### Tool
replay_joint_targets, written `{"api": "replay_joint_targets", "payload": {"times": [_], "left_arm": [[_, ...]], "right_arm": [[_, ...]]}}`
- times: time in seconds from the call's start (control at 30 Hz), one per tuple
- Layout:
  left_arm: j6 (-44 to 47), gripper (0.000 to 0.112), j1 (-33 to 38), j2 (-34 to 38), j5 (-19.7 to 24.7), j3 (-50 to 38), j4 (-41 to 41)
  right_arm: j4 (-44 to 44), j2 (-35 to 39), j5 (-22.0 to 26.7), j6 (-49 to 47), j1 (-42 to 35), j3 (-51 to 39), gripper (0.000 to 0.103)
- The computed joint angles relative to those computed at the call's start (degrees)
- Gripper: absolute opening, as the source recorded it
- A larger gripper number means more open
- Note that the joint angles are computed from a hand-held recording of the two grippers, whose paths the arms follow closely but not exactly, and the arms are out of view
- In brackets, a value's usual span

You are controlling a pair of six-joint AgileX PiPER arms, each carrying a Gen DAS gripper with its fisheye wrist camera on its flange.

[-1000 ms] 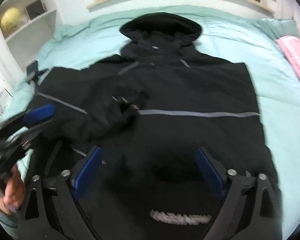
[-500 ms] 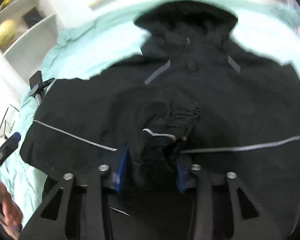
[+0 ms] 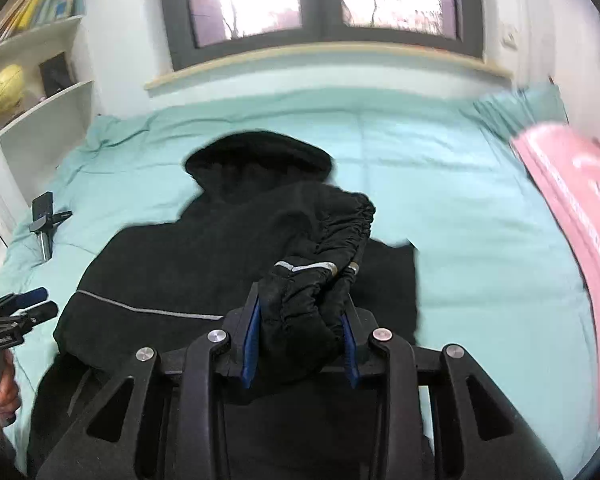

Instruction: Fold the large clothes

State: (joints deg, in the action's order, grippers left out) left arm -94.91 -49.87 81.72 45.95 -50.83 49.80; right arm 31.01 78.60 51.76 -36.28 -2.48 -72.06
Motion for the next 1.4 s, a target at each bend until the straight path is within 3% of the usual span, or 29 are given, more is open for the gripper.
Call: {"api": "replay_joint_targets", "payload": {"times": [0.07,0.13,0.23,0.4,0.43,0.53,0.63,0.77,0.83,0.9,1.0,1.1,1.2,1.33,1.4], "left_arm": [[-0.6,0.073,0.6,5.3,-1.1,-1.9,0.1],[-1.3,0.073,2.3,9.3,-3.7,-2.4,-1.0],[0.2,0.073,3.7,13.9,-3.4,-3.2,-2.8],[0.8,0.073,2.1,11.5,1.4,-3.6,-3.0],[-2.5,0.073,1.6,9.1,1.0,-2.3,-0.5],[-6.9,0.073,2.4,4.1,0.0,-1.1,3.1],[-0.5,0.073,6.4,7.0,-1.0,-6.7,0.2],[6.9,0.073,11.1,15.7,-3.7,-13.6,-6.1],[11.2,0.073,13.5,21.1,-1.0,-17.4,-11.0],[12.8,0.084,14.9,25.5,2.6,-18.6,-11.8],[10.6,0.086,18.4,22.3,-4.9,-13.1,-14.5],[9.6,0.086,16.3,21.7,-3.1,-13.1,-11.8],[5.2,0.086,11.5,16.7,-2.2,-9.2,-7.9],[-1.4,0.086,3.6,5.6,-1.0,-2.2,-3.8],[-4.7,0.086,-0.2,2.2,0.2,-0.4,-2.9]], "right_arm": [[2.6,2.5,1.8,-4.6,-4.9,1.3,0.037],[0.8,5.0,0.4,-5.5,-6.0,3.7,0.037],[0.4,10.6,-2.6,-8.9,-7.0,7.1,0.042],[4.4,16.0,6.5,-11.3,-13.2,2.4,0.046],[3.7,14.3,6.9,-10.5,-13.3,2.0,0.055],[4.1,7.8,5.2,-10.4,-12.4,2.2,0.063],[4.9,6.0,7.6,-7.2,-7.0,-1.7,0.068],[-3.9,9.9,0.9,1.9,8.9,-4.8,0.069],[-13.2,15.5,-2.6,9.7,15.9,-6.3,0.069],[-17.9,22.1,-4.5,11.3,18.3,-6.6,0.069],[-9.6,25.7,-4.2,3.9,14.4,-6.3,0.070],[-11.3,24.1,-4.3,4.8,14.0,-5.7,0.070],[-11.8,19.2,-5.0,2.8,12.7,-2.5,0.070],[-1.0,7.3,0.6,-11.4,3.2,3.6,0.071],[5.6,5.6,8.7,-16.9,-3.8,2.5,0.071]]}}
